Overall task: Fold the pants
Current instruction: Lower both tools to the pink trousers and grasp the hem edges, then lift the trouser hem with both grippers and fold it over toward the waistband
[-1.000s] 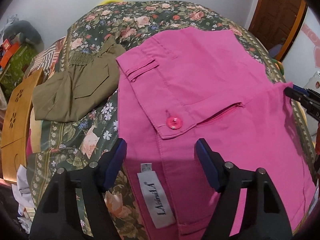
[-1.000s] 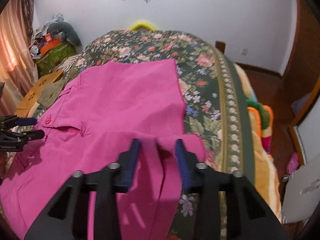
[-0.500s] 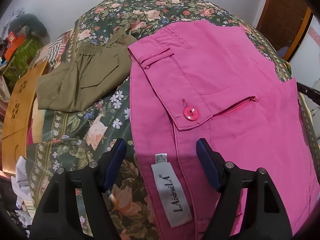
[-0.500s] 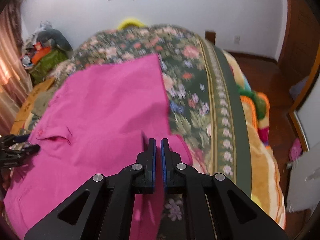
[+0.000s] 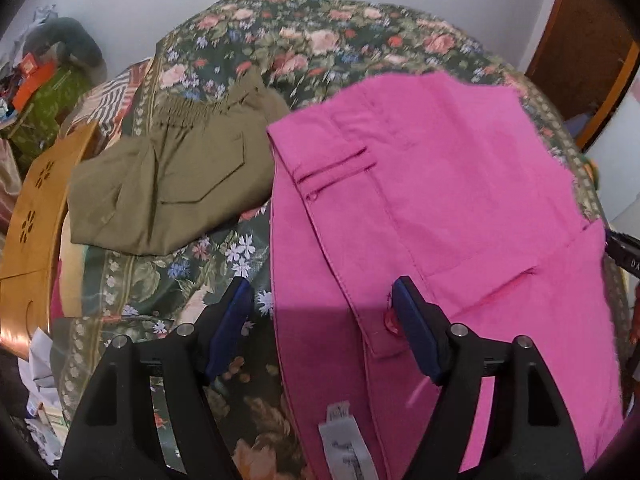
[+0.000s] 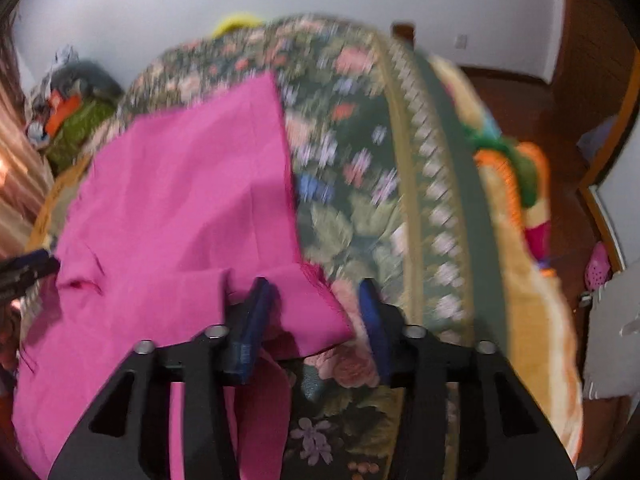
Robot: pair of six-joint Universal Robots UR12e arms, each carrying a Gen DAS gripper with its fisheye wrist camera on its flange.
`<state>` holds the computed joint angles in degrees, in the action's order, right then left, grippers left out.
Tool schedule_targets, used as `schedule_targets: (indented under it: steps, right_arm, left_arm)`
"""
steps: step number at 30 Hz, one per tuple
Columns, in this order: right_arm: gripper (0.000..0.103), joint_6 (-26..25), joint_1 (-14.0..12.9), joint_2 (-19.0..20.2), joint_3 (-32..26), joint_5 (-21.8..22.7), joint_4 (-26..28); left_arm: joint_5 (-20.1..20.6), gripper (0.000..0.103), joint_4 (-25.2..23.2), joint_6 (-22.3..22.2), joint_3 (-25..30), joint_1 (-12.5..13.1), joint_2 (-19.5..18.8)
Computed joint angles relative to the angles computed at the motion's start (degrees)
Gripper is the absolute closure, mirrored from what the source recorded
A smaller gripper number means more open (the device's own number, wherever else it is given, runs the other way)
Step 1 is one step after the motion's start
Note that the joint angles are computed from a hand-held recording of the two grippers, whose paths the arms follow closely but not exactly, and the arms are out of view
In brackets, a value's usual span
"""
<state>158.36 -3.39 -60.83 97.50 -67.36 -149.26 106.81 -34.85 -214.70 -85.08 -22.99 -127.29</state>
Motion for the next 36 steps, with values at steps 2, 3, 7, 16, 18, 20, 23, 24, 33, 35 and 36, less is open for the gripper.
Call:
schedule_targets:
  steps: [2,3,7,16,18,20,23,24,33,35,36]
  right_arm:
    - [0.092,-1.0,0.2,0.3,0.6,-0.6,-1.9]
    - [0.096,-1.4,0.3,0.2,1.1,-1.2,-2.9]
    - [0.1,-3.5,0.7,-0.4,2.6,-4.6,-6.2]
    - [0.098,-4.2,-1.2,-3.8,3.1,0.8,-3.4]
    - [0.088,-4.1,-1.4,-4.2,2.4,3.9,-1.6]
    - [0.071,-4.3,-1.1,-4.2,2.0,5.7,-1.1]
    - [0.065,-4.6,0.2,-3.7,2.5,4.5,-3.9]
    - [0.065,-5.2,0.7,-3.4,2.6,3.5,-4.4]
    - [0.097,-5.9,2.1,-1.2,3.8,-0.4,-8.1]
    - [0.097,-6.8,2.9,-0.9,4.1,-3.7,-10.9]
    - [0.097,-6.6,3.0,-0.8,4.3,-4.1,-11.1]
  left_arm:
    - [1.3,0.023,1.0,-0.1,-0.3,-0.2,-0.2]
    - [2.0,0.022,1.1,0.1,-0.4,-0.3,-0.2]
    - [4.5,0.021,0.4,1.1,0.0,-0.8,-0.5]
    - [4.7,0.021,0.2,2.9,-0.7,-0.7,0.2]
    - [5.6,0.021,0.3,3.1,-0.7,-1.0,0.0]
    - [6.2,0.019,0.7,2.3,-0.8,-1.1,-0.1]
    - [5.6,0.018,1.5,1.6,-1.4,-0.9,0.1]
    - [5.3,0.018,1.8,1.4,-1.5,-0.8,0.1]
    - [4.4,0.013,3.4,0.0,-2.4,-0.5,0.3]
    - [7.0,0.01,3.3,0.9,-2.0,-1.1,-0.1]
    - [7.7,0.01,3.7,1.4,-2.1,-1.3,-0.2]
